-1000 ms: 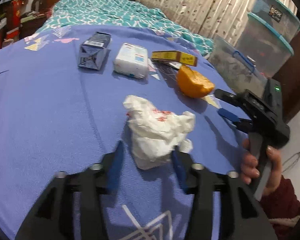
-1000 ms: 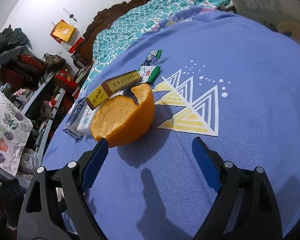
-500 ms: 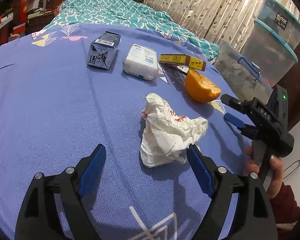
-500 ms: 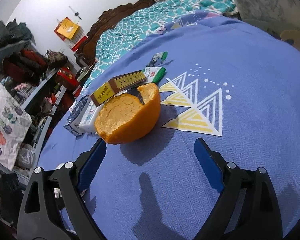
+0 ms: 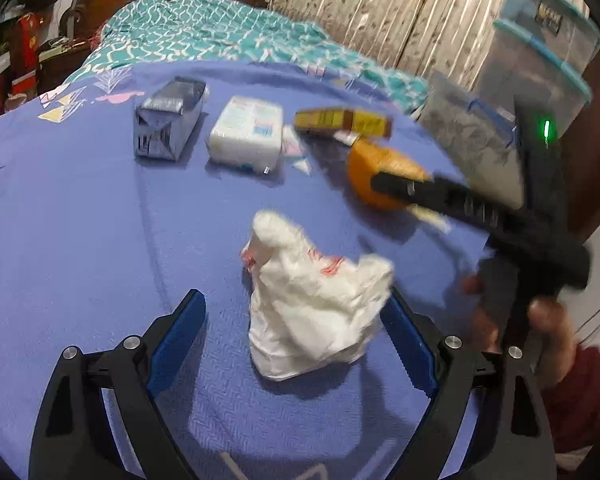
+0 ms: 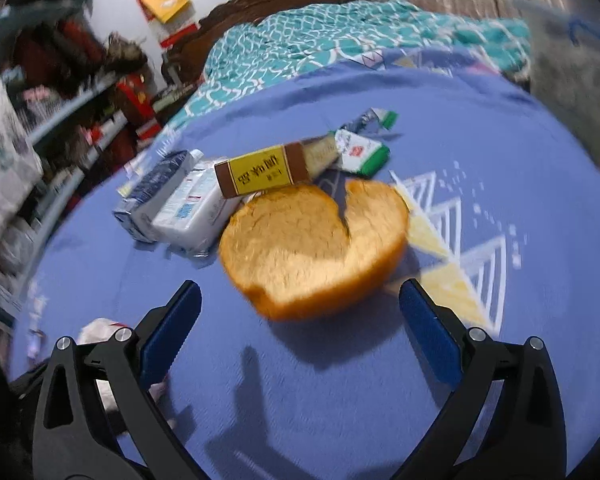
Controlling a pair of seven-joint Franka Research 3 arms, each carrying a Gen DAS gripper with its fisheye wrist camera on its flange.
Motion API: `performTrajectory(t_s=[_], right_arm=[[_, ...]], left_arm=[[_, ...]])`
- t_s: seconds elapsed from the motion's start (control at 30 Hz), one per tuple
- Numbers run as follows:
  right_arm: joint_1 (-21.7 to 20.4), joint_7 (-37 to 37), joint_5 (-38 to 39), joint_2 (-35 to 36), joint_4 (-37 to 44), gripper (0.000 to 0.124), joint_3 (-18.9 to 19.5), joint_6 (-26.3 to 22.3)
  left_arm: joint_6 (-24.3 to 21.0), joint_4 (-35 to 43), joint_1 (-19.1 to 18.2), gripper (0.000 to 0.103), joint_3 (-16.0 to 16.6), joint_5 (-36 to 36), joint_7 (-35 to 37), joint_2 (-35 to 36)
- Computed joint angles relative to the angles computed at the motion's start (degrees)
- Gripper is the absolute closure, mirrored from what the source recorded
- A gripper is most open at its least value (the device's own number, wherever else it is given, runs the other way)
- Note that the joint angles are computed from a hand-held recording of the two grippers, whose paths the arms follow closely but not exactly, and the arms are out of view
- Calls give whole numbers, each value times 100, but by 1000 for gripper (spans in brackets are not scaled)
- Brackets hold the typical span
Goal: Collect trash
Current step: 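Grasp the orange peel half with the right tool while the left holds the bag, then carry the bag and orange peel over the beige bin and release both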
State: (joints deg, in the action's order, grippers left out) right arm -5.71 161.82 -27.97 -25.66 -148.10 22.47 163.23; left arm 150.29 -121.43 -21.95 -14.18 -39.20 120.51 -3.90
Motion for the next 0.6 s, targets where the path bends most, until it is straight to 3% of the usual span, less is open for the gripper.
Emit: performTrajectory(t_s=[0.1,0.17,0.3,0.37,0.6], right_arm=[[-30,-139,-205,334,357,27,29,-530],[189,-201,-192,430,355,42,-219,-503],[273,60,-445,36,53,66,-248,-347],[378,35,-312,-187,-119,70,-266,-333],[670,34,268,-1291,-801,76,115,-726]], left_arm=[[104,-9,3,19,-18,83,-58,14],[62,15,14,26,-8,89,-93,38],[169,-25,26,39,-23,187,-199,20],[182,-38,14,46,-19,173,-170,15],[271,-112,-27,55,2,43,-30,-40]])
